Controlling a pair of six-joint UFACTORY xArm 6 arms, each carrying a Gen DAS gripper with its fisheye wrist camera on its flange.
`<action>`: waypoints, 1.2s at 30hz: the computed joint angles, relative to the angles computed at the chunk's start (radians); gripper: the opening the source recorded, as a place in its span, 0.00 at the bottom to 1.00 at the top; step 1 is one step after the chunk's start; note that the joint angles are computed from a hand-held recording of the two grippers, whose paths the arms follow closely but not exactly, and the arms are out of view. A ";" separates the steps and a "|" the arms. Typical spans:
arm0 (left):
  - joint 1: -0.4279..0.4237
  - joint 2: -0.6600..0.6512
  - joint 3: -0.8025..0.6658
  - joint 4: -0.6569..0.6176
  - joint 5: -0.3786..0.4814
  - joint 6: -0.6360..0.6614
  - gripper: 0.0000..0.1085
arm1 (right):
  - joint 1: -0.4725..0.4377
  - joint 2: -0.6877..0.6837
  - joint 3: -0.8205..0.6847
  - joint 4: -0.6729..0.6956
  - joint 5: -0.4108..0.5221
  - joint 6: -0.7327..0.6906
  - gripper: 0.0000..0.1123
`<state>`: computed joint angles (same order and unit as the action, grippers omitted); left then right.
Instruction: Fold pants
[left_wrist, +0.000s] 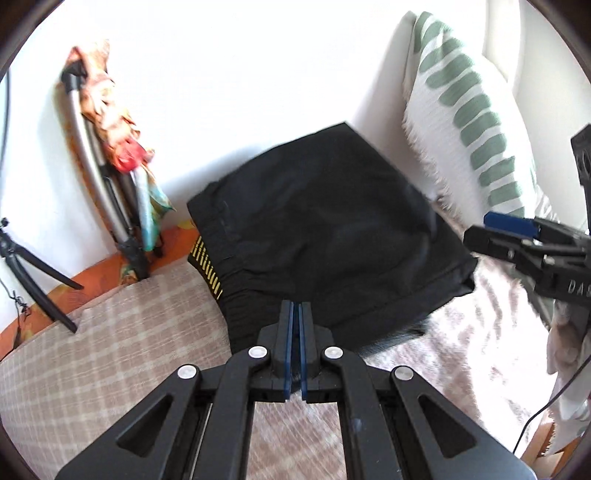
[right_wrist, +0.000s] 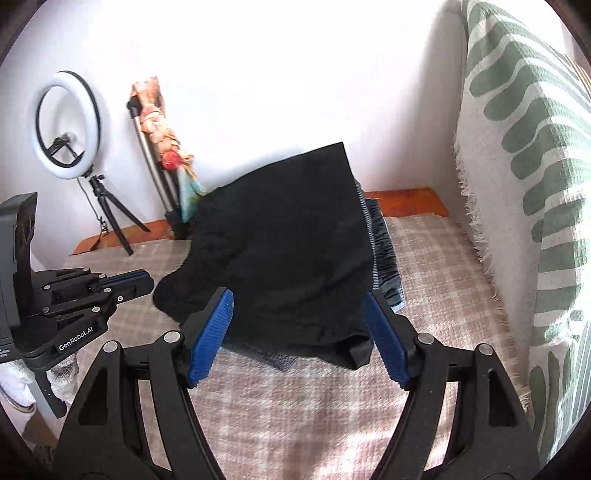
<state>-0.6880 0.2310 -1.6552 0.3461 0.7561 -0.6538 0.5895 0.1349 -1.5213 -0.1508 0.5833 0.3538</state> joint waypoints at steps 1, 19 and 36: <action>-0.007 -0.048 0.050 0.008 -0.019 -0.018 0.00 | 0.017 -0.033 0.035 -0.020 -0.013 0.023 0.72; -0.229 -0.535 0.546 0.372 -0.016 -0.472 0.65 | 0.255 -0.361 0.402 -0.474 -0.021 0.562 0.90; -0.285 -0.647 0.668 0.475 0.073 -0.578 0.71 | 0.312 -0.372 0.416 -0.703 0.073 0.726 0.90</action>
<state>-0.9729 -0.4163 -0.9874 0.8215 0.8292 -1.2321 0.9018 -0.2370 -1.1055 -0.8535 0.6564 1.0795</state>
